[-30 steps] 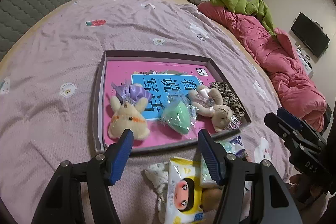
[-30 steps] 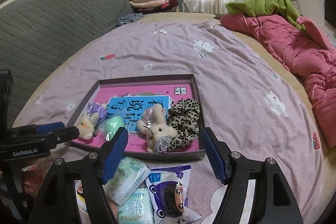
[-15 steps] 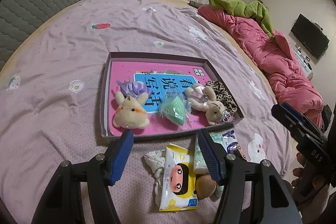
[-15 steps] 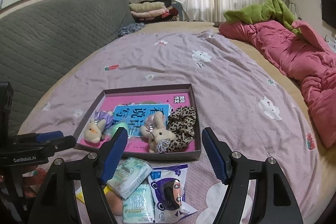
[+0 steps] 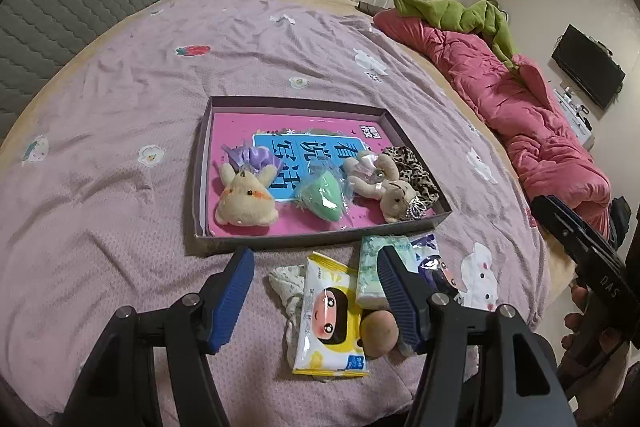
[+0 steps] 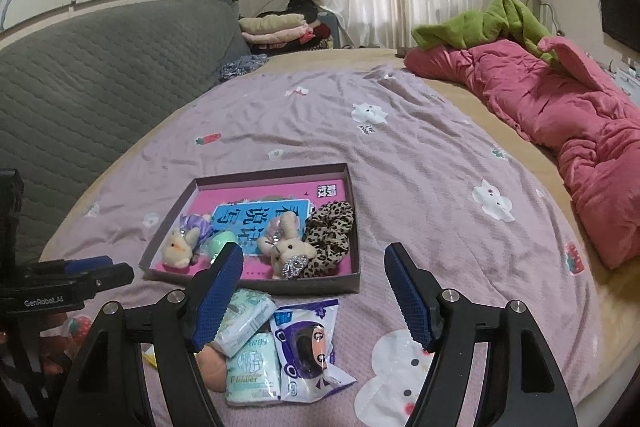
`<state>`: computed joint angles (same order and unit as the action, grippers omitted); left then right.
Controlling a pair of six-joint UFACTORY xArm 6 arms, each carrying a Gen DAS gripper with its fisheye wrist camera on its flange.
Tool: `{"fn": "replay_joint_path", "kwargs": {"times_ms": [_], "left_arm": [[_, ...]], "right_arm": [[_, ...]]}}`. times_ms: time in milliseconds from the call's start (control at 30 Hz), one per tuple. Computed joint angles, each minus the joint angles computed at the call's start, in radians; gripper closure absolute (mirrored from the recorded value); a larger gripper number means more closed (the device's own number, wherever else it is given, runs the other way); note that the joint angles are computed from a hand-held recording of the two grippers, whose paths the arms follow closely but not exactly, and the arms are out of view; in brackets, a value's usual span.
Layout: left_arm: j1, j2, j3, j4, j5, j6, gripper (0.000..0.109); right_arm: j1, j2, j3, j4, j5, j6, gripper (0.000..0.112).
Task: Organize soft objects
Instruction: 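Pull both tools back from the tray toward the packs beside it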
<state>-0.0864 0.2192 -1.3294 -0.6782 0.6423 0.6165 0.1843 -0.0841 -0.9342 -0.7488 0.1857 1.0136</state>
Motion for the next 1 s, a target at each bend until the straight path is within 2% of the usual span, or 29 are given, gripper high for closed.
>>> {"fn": "replay_joint_path", "kwargs": {"times_ms": [400, 1000], "left_arm": [[-0.005, -0.048, 0.061, 0.043, -0.016, -0.039, 0.045], [-0.005, -0.097, 0.138, 0.094, 0.016, -0.043, 0.045]], "right_arm": [[-0.006, -0.080, 0.075, 0.030, -0.014, -0.028, 0.038], [0.018, -0.122, 0.132, 0.068, -0.010, -0.079, 0.038]]}}
